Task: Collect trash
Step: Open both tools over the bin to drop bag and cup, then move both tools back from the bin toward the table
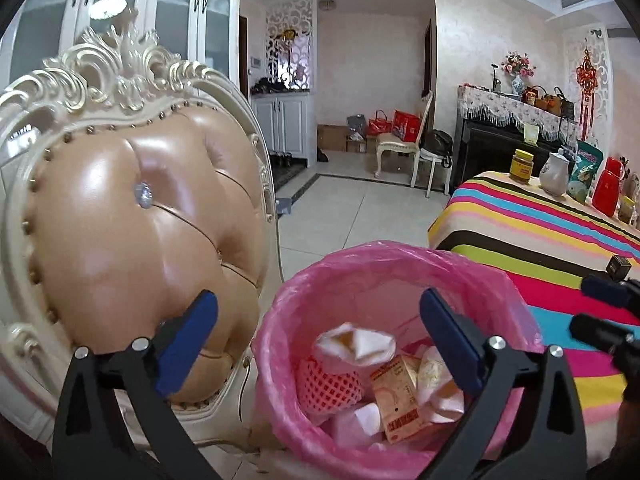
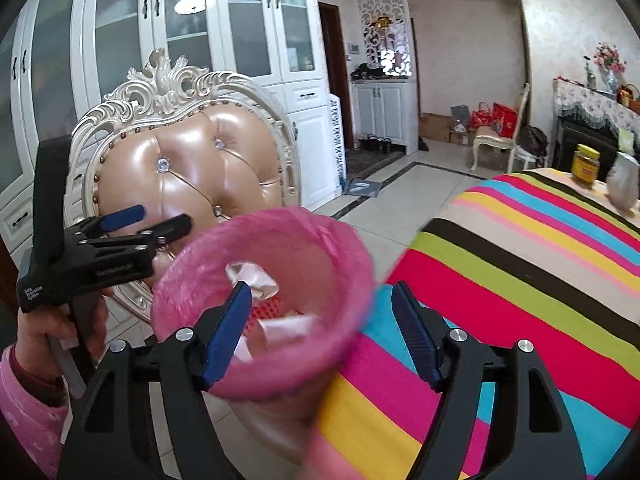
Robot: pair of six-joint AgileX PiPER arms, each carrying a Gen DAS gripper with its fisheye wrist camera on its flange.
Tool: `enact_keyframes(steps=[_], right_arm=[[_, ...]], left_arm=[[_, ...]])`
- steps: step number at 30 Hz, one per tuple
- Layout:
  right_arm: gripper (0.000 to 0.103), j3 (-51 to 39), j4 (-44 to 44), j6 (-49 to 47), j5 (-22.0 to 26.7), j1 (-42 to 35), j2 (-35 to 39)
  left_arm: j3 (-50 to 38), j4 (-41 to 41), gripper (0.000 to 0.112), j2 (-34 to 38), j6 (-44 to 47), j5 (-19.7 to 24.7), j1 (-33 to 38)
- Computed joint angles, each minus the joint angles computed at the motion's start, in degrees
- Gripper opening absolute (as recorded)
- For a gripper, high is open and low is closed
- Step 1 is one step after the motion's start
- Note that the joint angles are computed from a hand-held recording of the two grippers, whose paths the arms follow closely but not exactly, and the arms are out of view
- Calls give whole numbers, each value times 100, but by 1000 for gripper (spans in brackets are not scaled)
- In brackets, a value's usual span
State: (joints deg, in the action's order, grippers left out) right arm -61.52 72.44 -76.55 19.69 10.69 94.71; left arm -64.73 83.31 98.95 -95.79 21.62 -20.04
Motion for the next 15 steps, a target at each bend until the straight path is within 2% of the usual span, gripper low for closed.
enact_keyframes(steps=[3, 7, 11, 15], right_arm=[[69, 411, 102, -221, 170, -469, -394], [69, 901, 152, -483, 440, -1273, -822], [70, 1233, 239, -771, 724, -2228, -1056], [71, 1383, 219, -971, 1165, -3491, -1078]], left_arm=[[136, 170, 98, -121, -280, 70, -354], [-105, 118, 98, 23, -97, 394, -1086], [-781, -346, 98, 483, 547, 433, -1805], [-1755, -1017, 98, 1178, 1326, 580, -2374]])
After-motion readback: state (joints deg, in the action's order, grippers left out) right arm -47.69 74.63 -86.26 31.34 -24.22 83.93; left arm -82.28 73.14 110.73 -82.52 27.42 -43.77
